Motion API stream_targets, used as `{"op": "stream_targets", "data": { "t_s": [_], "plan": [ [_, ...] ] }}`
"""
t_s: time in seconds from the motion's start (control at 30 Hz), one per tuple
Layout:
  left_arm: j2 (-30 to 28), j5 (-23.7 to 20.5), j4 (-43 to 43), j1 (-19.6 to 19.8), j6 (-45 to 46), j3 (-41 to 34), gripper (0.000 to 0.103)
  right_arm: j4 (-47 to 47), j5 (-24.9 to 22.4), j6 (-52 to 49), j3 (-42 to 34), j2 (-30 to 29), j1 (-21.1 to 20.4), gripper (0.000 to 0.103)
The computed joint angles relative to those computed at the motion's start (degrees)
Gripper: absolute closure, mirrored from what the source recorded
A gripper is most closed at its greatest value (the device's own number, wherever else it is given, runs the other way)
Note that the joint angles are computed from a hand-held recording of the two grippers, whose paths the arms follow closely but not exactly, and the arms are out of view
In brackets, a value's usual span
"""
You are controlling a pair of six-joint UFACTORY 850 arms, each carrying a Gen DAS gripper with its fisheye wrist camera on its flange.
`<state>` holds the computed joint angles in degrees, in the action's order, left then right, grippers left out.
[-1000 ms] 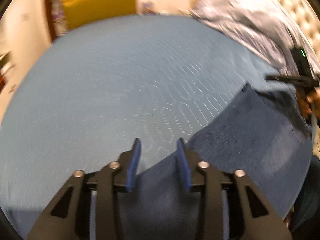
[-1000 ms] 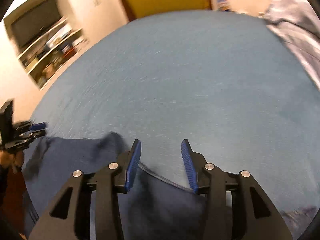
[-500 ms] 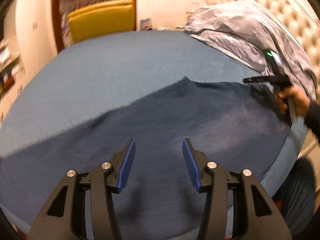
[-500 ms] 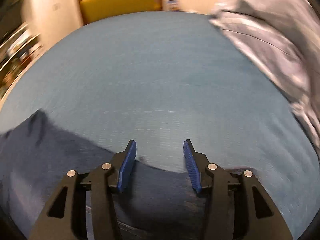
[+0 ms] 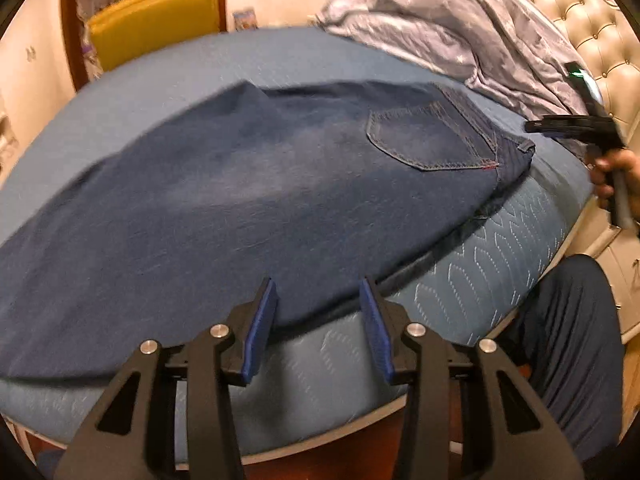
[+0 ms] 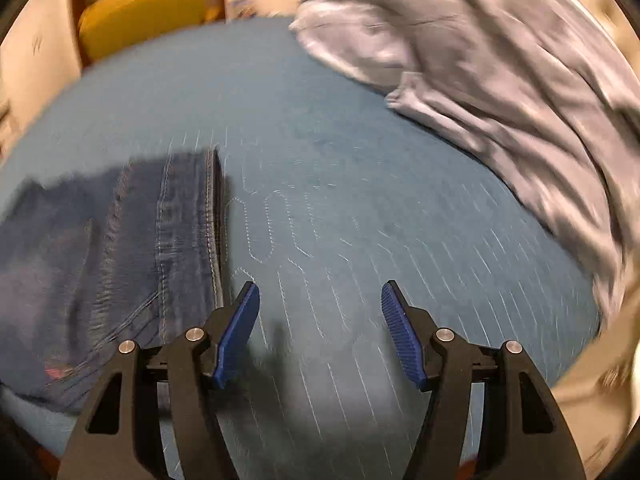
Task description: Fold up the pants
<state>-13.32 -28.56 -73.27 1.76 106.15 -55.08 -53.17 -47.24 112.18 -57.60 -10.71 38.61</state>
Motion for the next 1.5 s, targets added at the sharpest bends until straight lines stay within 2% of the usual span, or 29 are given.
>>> {"op": "stream_targets", "data": {
  "t_s": [0.07, 0.13, 0.17, 0.23, 0.33, 0.43, 0.53, 0.6, 0.87, 0.9, 0.93, 0.97, 1.13, 1.17, 1.2, 1.33, 1.47, 1.5],
  "plan": [
    [1.67, 0.65, -6.82, 0.86, 8.86, 2.41, 0.059, -1.91, 5.43, 5.68, 0.66, 0.98, 2.78, 0.042],
    [3.18, 1.76, -13.54, 0.55, 19.12, 4.82, 0.059, -1.67, 10.17, 9.73, -0.69, -0.42, 4.24, 0.042],
    [3.87, 2.31, -15.6, 0.06, 22.95, 5.78, 0.059, -2.79, 14.39, 13.77, -0.88, -1.35, 4.39, 0.042],
    [4.48, 2.66, -19.29, -0.74, 29.26, 6.73, 0.059, -6.88, 19.4, 22.32, -0.64, -2.61, 4.88, 0.043],
    [4.65, 3.01, -23.78, -2.19, 37.44, 7.71, 0.065, -10.64, 20.69, 30.23, -1.7, -4.56, 5.61, 0.044],
    [3.34, 3.73, -24.54, -3.74, 39.51, 7.02, 0.075, -14.58, 22.85, 37.67, -1.67, -5.33, 5.82, 0.045],
    [2.31, 4.89, -25.27, -5.12, 41.65, 6.48, 0.09, -16.24, 23.56, 39.62, -1.36, -5.59, 5.01, 0.051],
    [2.18, 4.95, -24.35, -5.32, 41.34, 6.35, 0.1, -18.71, 23.41, 44.54, -0.26, -4.78, 4.97, 0.052],
    [3.45, 2.61, -20.57, -4.21, 37.53, 6.42, 0.102, -21.1, 23.19, 46.02, 0.16, -3.8, 4.22, 0.051],
    [3.57, 2.79, -20.86, -4.3, 38.14, 6.65, 0.102, -20.61, 23.32, 45.29, -0.3, -4.26, 3.91, 0.055],
    [3.73, 3.2, -22.24, -4.5, 40.15, 7.09, 0.102, -19.51, 23.83, 43.87, -0.58, -4.51, 3.35, 0.088],
    [3.82, 3.44, -22.97, -4.62, 41.31, 7.43, 0.102, -17.09, 23.7, 41.98, -0.48, -4.32, 3.43, 0.101],
    [3.51, 4.24, -24.55, -5.03, 43.48, 7.96, 0.102, -8.11, 20.01, 29.83, -2.65, -5.61, 4.22, 0.101],
    [3.16, 4.08, -24.2, -4.95, 42.72, 7.76, 0.1, -7.22, 19.86, 29.06, -2.79, -5.78, 4.24, 0.101],
    [3.0, 3.66, -22.13, -4.64, 40.06, 7.46, 0.094, -6.14, 19.36, 27.83, -3.18, -6.15, 4.28, 0.101],
    [2.3, -1.39, -10.27, -1.12, 22.14, 4.69, 0.091, -0.36, 15.64, 19.65, -6.09, -7.94, 4.57, 0.101],
    [-1.73, -6.23, -8.35, 6.09, 3.97, -1.95, 0.091, 2.18, 14.23, 17.36, -7.33, -8.8, 4.6, 0.101],
    [-3.38, -6.52, -7.79, 7.63, 0.04, -3.88, 0.087, 3.79, 12.86, 15.55, -8.22, -9.36, 4.72, 0.101]
  ]
}}
